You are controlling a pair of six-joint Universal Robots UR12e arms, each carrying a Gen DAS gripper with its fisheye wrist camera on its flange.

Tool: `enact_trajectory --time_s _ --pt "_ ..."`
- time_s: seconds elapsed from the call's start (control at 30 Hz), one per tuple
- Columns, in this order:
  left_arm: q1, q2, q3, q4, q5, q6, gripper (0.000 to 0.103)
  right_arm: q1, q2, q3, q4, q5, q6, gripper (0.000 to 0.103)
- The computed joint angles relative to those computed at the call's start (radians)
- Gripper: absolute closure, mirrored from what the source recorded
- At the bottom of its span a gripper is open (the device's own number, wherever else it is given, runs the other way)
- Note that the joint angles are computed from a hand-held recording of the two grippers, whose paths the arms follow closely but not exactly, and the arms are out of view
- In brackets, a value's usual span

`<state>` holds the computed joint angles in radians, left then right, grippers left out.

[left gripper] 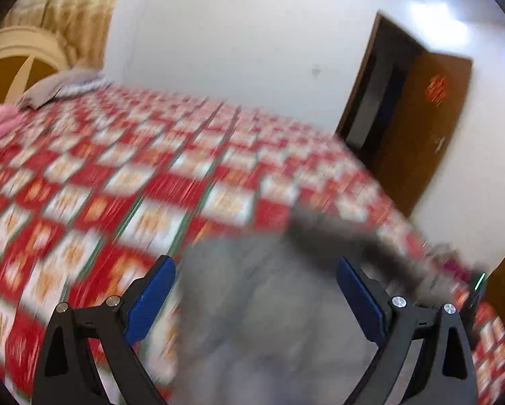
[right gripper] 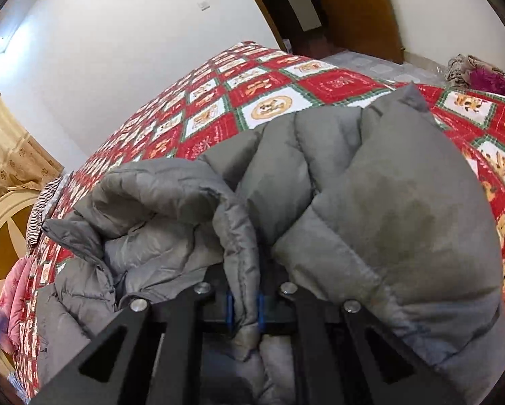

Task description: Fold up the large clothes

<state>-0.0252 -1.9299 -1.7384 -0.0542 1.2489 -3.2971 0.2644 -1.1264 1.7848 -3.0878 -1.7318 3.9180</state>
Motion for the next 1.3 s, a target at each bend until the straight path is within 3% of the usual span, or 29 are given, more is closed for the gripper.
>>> enact_trajectory --time_s 0.1,0.27,0.37,0.4,0.43,0.5,0.73,0.83,1.03,1.2,1.27,1.3 --pt "-0.036 -0.069 0.154 -0.15 -0.02 -0.005 0.004 -0.001 0.002 0.002 -0.011 0.004 0.003 0.094" --pt "-0.106 -0.204 0.392 -0.543 0.062 0.094 0.004 -0.005 0.005 0.012 -0.045 0.019 0.012 0.093" --pt "-0.123 -0.233 0.419 -0.619 0.105 0.054 0.004 -0.008 0.005 0.018 -0.062 0.03 0.018 0.093" --pt "-0.116 -0.236 0.416 -0.617 0.075 0.032 0.017 -0.008 0.005 0.018 -0.062 0.029 0.019 0.093" --pt "-0.105 -0.234 0.399 -0.599 0.017 0.012 0.055 -0.008 0.005 0.018 -0.062 0.029 0.019 0.093" --pt "-0.096 -0.231 0.396 -0.647 -0.043 0.042 0.092 -0.008 0.005 0.017 -0.062 0.029 0.019 0.093" --pt "-0.084 -0.139 0.208 -0.376 0.003 0.117 0.095 -0.011 0.006 0.022 -0.071 0.037 0.025 0.093" --pt "-0.068 -0.139 0.162 -0.325 0.004 0.061 0.095 -0.012 0.006 0.022 -0.075 0.04 0.028 0.093" --pt "-0.043 -0.178 0.121 -0.198 -0.069 -0.107 0.093 -0.012 0.007 0.019 -0.069 0.042 0.026 0.091" --pt "-0.045 -0.175 0.106 -0.157 -0.053 -0.119 0.093 -0.02 -0.029 0.02 0.005 0.081 0.034 0.079" --pt "-0.041 -0.175 0.102 -0.148 -0.067 -0.128 0.093 -0.009 -0.057 0.038 -0.026 0.013 0.063 0.066" --pt "-0.04 -0.171 0.098 -0.145 -0.068 -0.13 0.093 0.004 -0.07 0.043 -0.048 -0.063 0.075 0.066"
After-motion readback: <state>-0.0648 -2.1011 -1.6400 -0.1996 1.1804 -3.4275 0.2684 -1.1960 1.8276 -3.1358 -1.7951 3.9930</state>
